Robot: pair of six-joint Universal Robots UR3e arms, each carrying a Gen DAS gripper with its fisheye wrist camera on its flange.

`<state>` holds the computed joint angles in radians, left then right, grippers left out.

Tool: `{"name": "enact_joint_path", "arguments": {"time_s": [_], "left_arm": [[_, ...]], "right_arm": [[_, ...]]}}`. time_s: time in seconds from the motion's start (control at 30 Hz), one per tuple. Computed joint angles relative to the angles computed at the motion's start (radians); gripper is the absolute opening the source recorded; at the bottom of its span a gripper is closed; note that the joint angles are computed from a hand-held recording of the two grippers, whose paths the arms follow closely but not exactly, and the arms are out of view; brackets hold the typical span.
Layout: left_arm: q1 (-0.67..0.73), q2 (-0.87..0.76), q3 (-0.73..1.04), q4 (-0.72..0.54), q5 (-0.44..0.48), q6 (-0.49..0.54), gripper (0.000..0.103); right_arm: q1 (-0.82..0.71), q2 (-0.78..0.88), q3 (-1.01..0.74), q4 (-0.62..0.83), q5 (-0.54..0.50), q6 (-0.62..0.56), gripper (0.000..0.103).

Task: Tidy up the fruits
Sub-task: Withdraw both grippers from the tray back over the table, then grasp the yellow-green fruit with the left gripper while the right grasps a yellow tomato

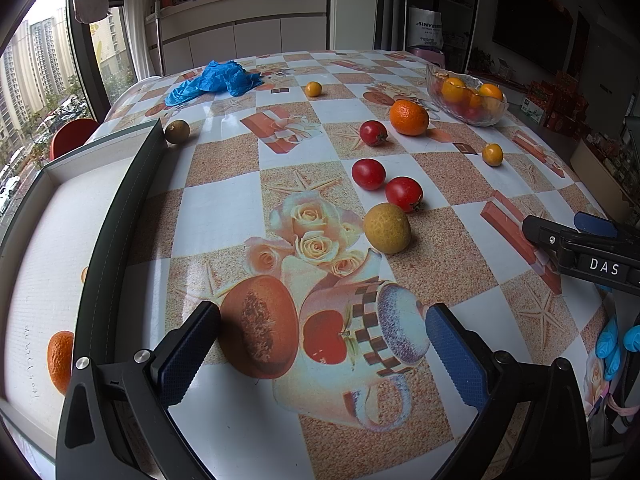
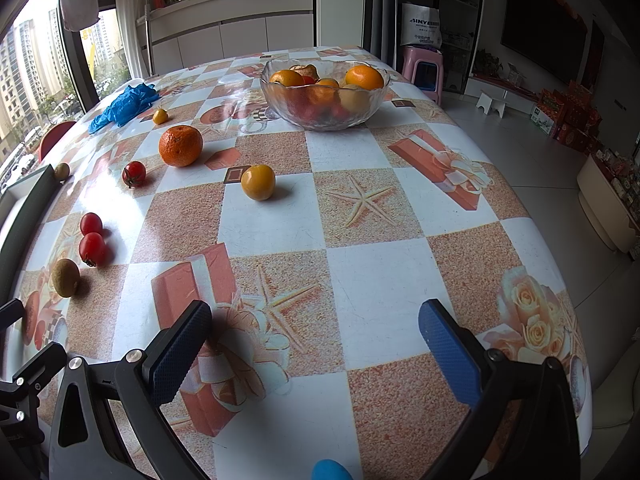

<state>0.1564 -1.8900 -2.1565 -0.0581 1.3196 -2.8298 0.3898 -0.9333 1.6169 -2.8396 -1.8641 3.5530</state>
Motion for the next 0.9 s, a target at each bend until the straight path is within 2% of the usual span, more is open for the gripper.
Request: {"name": "enact_joint_path", "arguments": {"time_s": [0.3, 0.37, 0.47, 0.6, 0.8, 0.87, 0.9], "left_arm": [[0.001, 0.003, 0.005, -0.015, 0.001, 0.004, 0.103], [-0.002, 0.009, 0.029, -0.065, 0.009, 0.007, 0.103], [-0.020, 0.006, 0.132, -0.230, 0.032, 0.002, 0.103], [-0.010, -0.011, 0.257, -0.404, -0.041, -0.038, 0.103], [-0.083, -0.096, 0.397, -0.425, 0.016, -0.091, 0.103], [-0.099, -0.112, 0.421, -0.431, 0.028, -0.088, 0.091], [-0.106, -0.123, 0.437, -0.444, 0.034, -0.083, 0.091]], "right_arm": [[0.001, -0.001, 0.001, -0.001, 0.000, 0.000, 0.103], [0.000, -0.001, 0.002, -0.001, 0.001, 0.000, 0.103], [0.000, -0.001, 0.001, -0.001, 0.001, 0.000, 0.103], [-0.001, 0.000, 0.002, -0.001, 0.001, -0.001, 0.103], [-0.011, -0.011, -0.010, 0.035, 0.036, -0.039, 0.103], [-0.026, -0.017, -0.045, 0.103, 0.075, -0.073, 0.103], [-0.033, -0.014, -0.074, 0.147, 0.092, -0.082, 0.103]]}}
